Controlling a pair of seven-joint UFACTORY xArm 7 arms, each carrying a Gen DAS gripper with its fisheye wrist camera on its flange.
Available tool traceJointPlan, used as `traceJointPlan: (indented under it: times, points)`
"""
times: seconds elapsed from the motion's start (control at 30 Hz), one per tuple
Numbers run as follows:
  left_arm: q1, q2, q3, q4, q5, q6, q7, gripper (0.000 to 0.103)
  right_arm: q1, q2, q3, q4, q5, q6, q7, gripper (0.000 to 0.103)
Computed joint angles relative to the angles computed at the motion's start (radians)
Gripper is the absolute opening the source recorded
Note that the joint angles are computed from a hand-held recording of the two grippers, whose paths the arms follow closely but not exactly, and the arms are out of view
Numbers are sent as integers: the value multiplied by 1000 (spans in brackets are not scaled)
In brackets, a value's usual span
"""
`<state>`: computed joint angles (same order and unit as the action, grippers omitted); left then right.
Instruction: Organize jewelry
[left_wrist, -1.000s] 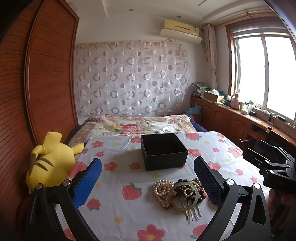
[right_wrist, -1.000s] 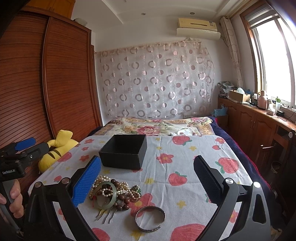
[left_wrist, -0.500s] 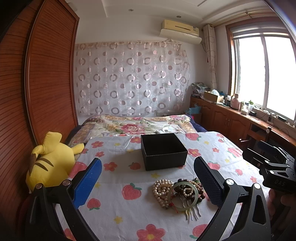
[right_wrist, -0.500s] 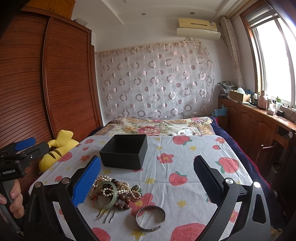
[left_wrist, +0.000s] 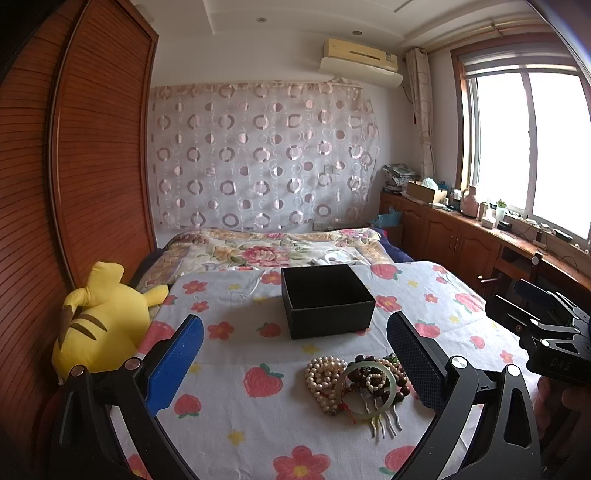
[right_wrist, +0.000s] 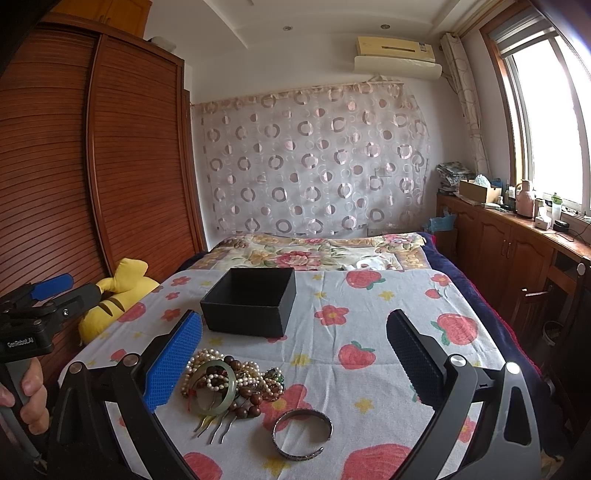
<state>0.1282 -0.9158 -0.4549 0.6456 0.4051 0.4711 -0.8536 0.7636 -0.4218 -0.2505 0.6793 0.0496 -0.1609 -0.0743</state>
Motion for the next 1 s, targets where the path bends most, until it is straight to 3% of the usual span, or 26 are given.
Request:
traceJointPlan:
  times: [0.3,0.5,0.63,0.7,0.87,1.0]
  points:
    - [-4,3,0,-2,0,4,-1,97,-24,17,42,-3,1,-1,18,101]
    - [-43,28,25,-16,-19,20,17,97,-5,39,21,3,2,25,3,101]
    - [-75,49,57,-36,-31,12,44,97,23,35,-19,-10,18,47,-46,101]
    - [-89,59,68,-43,-39,9,57,97,85,28,-78,-13,37,69,-91,101]
    - [-120,103,84,-52,-56,6,89,97,154,37,-155,-12,96,123,-194,101]
    - [-140,142,98,-60,-69,-12,104,97,211,49,-209,-1,154,180,-279,93]
